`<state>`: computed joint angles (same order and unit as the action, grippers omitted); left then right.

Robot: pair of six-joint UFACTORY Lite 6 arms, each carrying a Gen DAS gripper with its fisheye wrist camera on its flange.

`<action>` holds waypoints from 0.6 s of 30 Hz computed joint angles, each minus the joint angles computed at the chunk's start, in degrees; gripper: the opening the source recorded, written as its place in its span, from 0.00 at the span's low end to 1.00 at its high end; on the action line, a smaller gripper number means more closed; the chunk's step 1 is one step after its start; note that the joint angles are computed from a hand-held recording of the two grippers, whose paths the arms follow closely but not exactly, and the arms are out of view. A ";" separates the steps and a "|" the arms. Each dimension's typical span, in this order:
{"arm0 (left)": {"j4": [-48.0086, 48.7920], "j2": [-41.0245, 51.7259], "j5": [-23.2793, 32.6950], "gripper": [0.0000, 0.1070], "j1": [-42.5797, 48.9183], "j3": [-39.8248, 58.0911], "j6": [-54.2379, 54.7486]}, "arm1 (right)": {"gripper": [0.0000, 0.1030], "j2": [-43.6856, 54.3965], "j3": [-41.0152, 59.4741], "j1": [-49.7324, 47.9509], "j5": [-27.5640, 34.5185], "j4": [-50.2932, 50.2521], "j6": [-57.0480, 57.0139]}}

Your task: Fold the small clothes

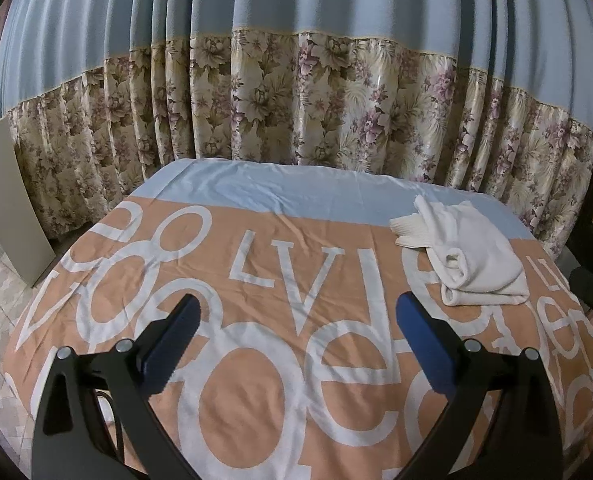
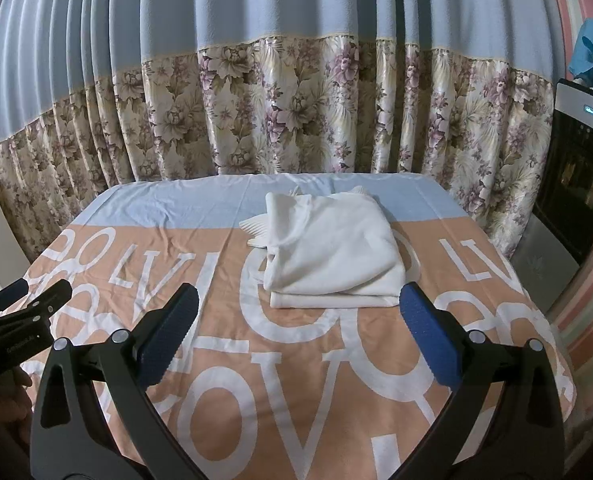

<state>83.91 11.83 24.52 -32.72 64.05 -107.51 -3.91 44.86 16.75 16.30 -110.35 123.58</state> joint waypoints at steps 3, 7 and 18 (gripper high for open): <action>-0.70 0.35 0.89 0.92 -0.42 0.48 0.81 | 0.97 -0.46 -0.22 -0.33 -0.45 1.25 -1.84; -0.95 0.62 -0.47 0.94 -0.20 0.54 0.73 | 0.97 -0.23 -0.35 -0.36 -0.53 1.15 -1.80; -2.66 0.82 0.99 0.94 -1.04 0.78 2.71 | 0.97 0.97 -0.91 -0.10 0.22 -2.34 2.47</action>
